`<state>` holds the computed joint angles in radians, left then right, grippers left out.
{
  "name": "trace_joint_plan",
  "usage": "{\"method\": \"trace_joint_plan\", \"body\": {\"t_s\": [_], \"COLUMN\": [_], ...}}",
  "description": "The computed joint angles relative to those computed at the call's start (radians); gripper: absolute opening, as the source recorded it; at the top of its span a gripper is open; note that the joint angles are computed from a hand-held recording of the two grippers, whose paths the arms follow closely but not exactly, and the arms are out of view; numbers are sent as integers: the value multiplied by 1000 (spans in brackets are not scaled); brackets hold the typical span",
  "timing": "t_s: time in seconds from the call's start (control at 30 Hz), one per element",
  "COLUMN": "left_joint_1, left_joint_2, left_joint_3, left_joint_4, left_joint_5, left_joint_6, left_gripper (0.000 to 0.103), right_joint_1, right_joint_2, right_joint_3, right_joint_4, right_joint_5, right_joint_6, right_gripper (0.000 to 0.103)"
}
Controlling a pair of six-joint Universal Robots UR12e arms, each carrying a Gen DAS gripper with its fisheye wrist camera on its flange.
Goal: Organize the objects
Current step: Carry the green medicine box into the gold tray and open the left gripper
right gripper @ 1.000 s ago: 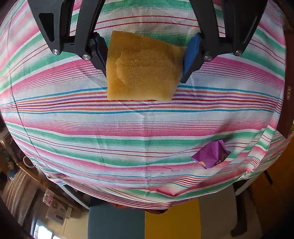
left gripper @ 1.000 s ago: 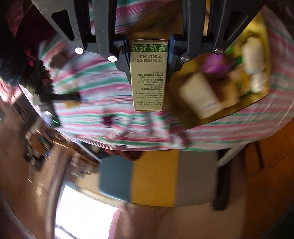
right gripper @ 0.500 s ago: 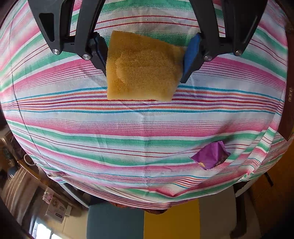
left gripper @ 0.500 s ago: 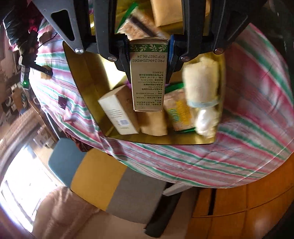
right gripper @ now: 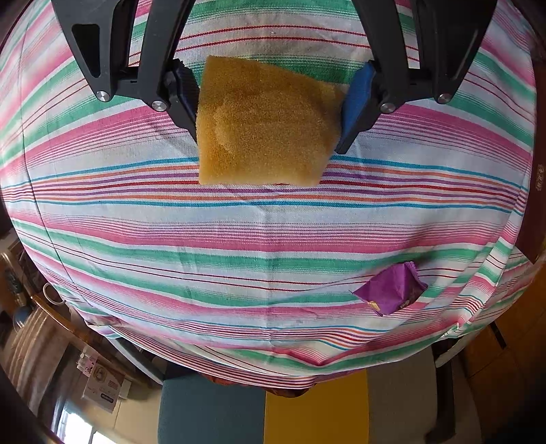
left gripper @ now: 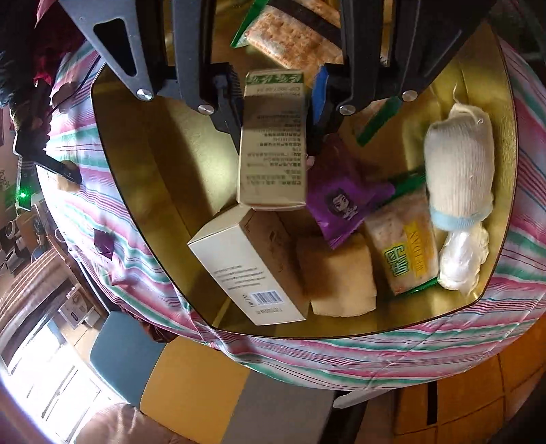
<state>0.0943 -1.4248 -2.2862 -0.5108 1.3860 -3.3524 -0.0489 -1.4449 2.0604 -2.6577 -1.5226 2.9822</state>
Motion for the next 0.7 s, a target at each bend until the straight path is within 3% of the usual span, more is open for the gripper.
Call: {"method": "trace_joint_plan", "body": {"t_s": [0.27, 0.43, 0.7], "left_joint_1": [-6, -25, -43], "left_joint_2": [50, 85, 124], "left_joint_3": [-26, -39, -56], "left_joint_4": [44, 85, 149], "left_joint_5": [49, 133, 205], "left_joint_6": [-8, 6, 38], "left_gripper": [37, 37, 37], "right_joint_1": [-1, 5, 7], "right_joint_2": [0, 0, -2], "right_joint_3": [-1, -2, 2], "right_joint_4": [1, 1, -6], "right_joint_5": [-3, -18, -24], "right_joint_6": [0, 5, 9], "right_gripper": [71, 71, 70]}}
